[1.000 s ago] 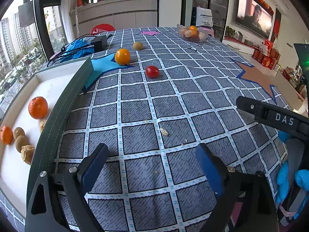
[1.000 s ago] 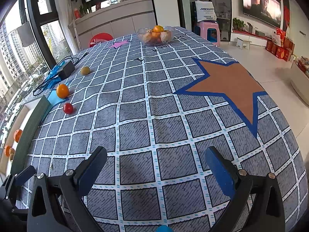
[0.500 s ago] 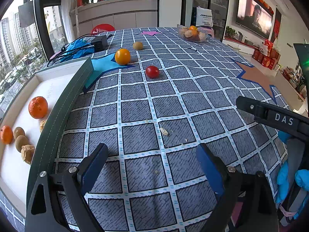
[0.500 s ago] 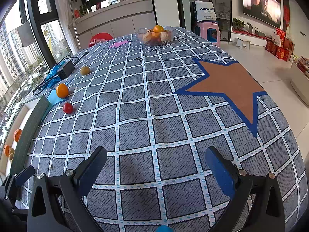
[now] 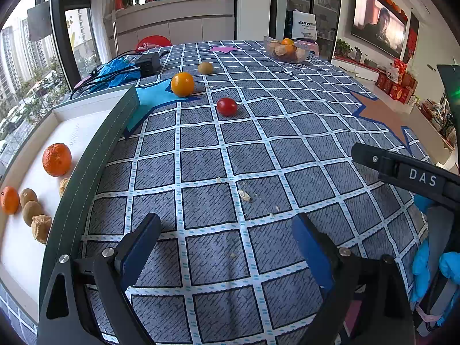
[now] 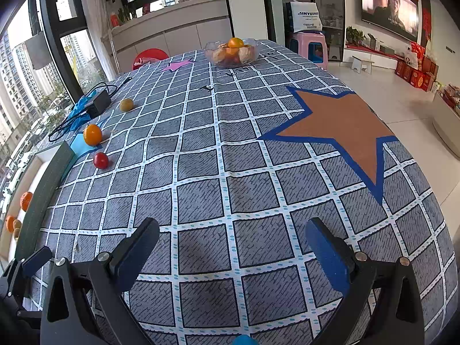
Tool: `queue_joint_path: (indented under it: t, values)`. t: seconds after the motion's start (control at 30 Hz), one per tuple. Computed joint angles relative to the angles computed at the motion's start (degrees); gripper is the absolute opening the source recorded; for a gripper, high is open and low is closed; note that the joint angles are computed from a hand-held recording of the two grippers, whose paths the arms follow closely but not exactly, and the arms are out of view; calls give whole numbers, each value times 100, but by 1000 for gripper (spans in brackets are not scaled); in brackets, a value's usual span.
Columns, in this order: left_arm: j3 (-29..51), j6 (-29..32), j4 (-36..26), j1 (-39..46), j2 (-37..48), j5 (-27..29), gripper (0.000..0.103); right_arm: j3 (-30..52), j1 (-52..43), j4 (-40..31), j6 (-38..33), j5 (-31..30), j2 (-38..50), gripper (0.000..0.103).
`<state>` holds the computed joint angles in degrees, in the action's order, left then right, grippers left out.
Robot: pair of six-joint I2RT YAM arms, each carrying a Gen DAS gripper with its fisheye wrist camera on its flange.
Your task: Organize fruits
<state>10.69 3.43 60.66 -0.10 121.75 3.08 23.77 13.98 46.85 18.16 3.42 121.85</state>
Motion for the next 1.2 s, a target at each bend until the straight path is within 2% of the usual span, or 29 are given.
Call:
queue_joint_path:
  t: [1.2]
  values:
    - [23,25,-96,17,-41,41,96,-20,-14,39,3,-23,3,102]
